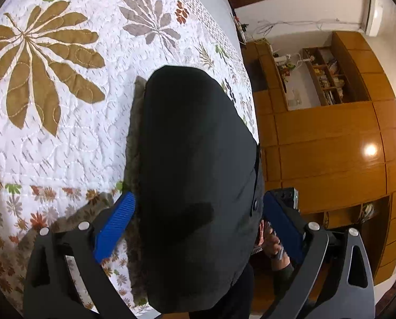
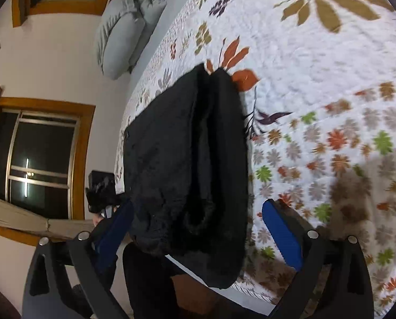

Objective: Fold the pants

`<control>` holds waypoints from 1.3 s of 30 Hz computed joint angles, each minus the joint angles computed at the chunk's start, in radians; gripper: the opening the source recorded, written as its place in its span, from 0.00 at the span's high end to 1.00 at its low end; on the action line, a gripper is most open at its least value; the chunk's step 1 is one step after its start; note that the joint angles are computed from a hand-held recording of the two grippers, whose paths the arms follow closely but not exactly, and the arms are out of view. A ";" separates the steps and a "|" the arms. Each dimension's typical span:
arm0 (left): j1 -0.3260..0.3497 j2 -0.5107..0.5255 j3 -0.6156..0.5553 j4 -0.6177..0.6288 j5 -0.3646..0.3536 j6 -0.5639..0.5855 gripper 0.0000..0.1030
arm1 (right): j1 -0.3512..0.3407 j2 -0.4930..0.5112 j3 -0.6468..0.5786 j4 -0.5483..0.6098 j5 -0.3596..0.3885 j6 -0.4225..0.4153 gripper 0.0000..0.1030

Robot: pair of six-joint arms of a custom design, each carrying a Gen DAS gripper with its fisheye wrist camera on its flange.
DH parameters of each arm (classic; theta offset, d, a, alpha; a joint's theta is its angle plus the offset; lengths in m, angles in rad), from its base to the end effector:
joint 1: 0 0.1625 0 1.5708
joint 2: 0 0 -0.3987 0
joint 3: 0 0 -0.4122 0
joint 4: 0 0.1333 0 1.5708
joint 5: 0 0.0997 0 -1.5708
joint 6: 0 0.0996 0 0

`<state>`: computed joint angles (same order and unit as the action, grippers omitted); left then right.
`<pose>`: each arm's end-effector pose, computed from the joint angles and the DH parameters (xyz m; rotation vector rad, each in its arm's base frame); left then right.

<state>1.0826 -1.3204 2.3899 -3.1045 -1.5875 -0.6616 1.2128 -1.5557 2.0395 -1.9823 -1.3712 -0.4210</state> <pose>-0.0857 -0.4421 0.1429 0.2390 -2.8143 0.5474 -0.0190 -0.4876 0.2649 -0.0817 2.9285 -0.0134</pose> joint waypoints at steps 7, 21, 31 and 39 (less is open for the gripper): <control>0.006 -0.003 -0.047 0.144 0.001 0.030 0.03 | -0.012 0.026 -0.021 0.043 0.031 -0.003 0.04; 0.043 0.116 -0.137 0.211 -0.061 0.092 0.03 | 0.019 0.081 -0.042 0.064 0.029 0.013 0.03; 0.024 0.126 -0.139 0.233 -0.059 0.089 0.03 | 0.041 0.121 -0.052 0.067 0.029 0.005 0.04; 0.013 0.123 -0.148 0.262 -0.050 0.082 0.04 | 0.084 0.159 -0.057 0.023 -0.009 0.039 0.03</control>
